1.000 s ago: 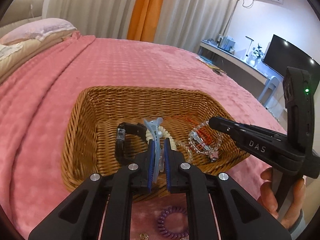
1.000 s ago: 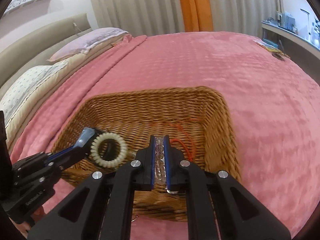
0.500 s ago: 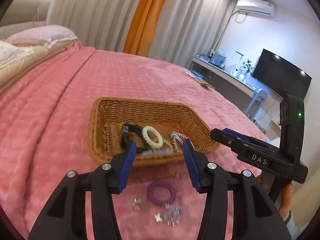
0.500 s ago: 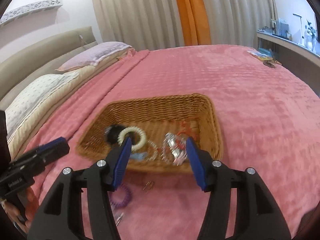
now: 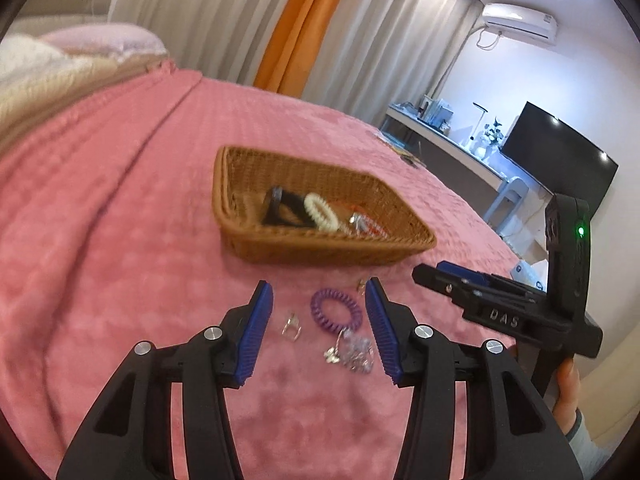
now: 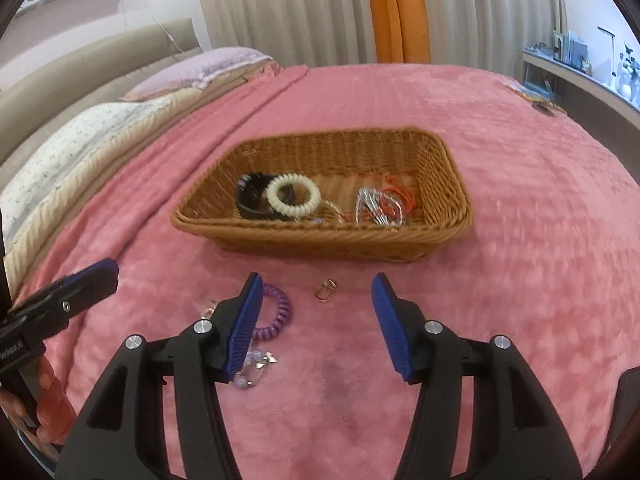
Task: Organize jewelry
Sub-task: 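Open both tools and move them back toward the remaining jewelry, then grasp the gold clasp charm with the left tool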
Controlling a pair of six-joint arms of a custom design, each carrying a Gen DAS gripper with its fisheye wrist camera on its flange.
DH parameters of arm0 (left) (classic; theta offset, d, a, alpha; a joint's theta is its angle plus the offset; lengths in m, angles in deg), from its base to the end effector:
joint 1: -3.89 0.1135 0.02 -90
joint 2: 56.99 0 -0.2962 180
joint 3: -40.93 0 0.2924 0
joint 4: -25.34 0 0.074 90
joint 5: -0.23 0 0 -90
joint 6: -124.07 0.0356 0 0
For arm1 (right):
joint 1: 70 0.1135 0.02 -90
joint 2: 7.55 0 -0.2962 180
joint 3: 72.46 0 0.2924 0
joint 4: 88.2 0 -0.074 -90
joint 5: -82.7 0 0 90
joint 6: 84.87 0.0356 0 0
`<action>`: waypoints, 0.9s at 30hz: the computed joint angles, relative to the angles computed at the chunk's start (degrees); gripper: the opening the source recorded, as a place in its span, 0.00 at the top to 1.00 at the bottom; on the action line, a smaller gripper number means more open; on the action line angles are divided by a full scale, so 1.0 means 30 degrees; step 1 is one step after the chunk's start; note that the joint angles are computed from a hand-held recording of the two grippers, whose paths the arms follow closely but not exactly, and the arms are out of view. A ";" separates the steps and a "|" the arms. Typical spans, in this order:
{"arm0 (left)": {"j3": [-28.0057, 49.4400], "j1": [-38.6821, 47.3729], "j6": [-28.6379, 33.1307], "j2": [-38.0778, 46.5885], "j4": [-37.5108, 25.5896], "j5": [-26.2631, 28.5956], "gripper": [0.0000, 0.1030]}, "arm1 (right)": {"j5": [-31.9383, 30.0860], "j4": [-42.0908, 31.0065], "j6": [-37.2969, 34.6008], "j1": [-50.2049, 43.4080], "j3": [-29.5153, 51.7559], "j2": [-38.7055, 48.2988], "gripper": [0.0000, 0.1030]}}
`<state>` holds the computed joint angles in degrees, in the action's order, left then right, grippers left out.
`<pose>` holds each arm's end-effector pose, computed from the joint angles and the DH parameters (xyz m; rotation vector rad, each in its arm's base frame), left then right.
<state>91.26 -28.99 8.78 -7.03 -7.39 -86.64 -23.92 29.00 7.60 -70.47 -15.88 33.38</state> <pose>0.1790 -0.1180 0.2835 0.1791 2.1988 -0.6427 0.1514 0.0089 0.3072 -0.0752 2.3784 0.3632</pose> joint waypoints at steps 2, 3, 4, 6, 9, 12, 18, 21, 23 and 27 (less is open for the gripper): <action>-0.0362 0.0416 -0.0060 0.0600 0.0352 0.0618 0.55 | 0.0485 0.0795 0.0270 0.0123 -0.0573 0.0579 0.49; -0.0372 0.0618 -0.0045 0.1124 0.0376 0.0718 0.55 | 0.0557 0.1365 0.0276 0.0071 -0.0964 0.0872 0.49; -0.0374 0.0669 -0.0024 0.1527 0.0419 0.0537 0.55 | 0.0586 0.1763 0.0220 -0.0005 -0.1222 0.1191 0.49; -0.0364 0.0938 -0.0042 0.2201 0.0567 0.0922 0.55 | 0.0200 0.2298 0.0066 -0.0334 -0.1670 0.2236 0.54; -0.0318 0.1172 -0.0011 0.3072 0.0888 0.1616 0.55 | -0.0541 0.2429 -0.0158 -0.0721 -0.1686 0.2860 0.59; 0.0115 0.0637 0.0514 0.4169 0.0610 0.1196 0.55 | -0.0799 0.2614 -0.0289 -0.0798 -0.1819 0.3128 0.59; 0.1312 -0.0999 0.1456 0.6343 -0.0176 -0.1395 0.55 | 0.0278 0.2933 -0.0068 0.0051 -0.2231 0.2789 0.59; 0.1756 -0.1458 0.1626 0.6888 -0.0486 -0.2613 0.62 | 0.2533 0.3155 0.0475 0.2185 -0.2317 0.2490 0.59; 0.1839 -0.1565 0.1775 0.6954 -0.0526 -0.2985 0.69 | 0.3576 0.3211 0.0550 0.3221 -0.2436 0.2236 0.59; 0.1682 -0.1737 0.1850 0.6750 -0.0464 -0.3132 0.88 | 0.3789 0.3294 0.0443 0.3441 -0.2264 0.2715 0.59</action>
<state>96.31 -34.20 14.33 13.22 -8.78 -96.04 -12.56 38.88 8.93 -60.14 -22.68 41.52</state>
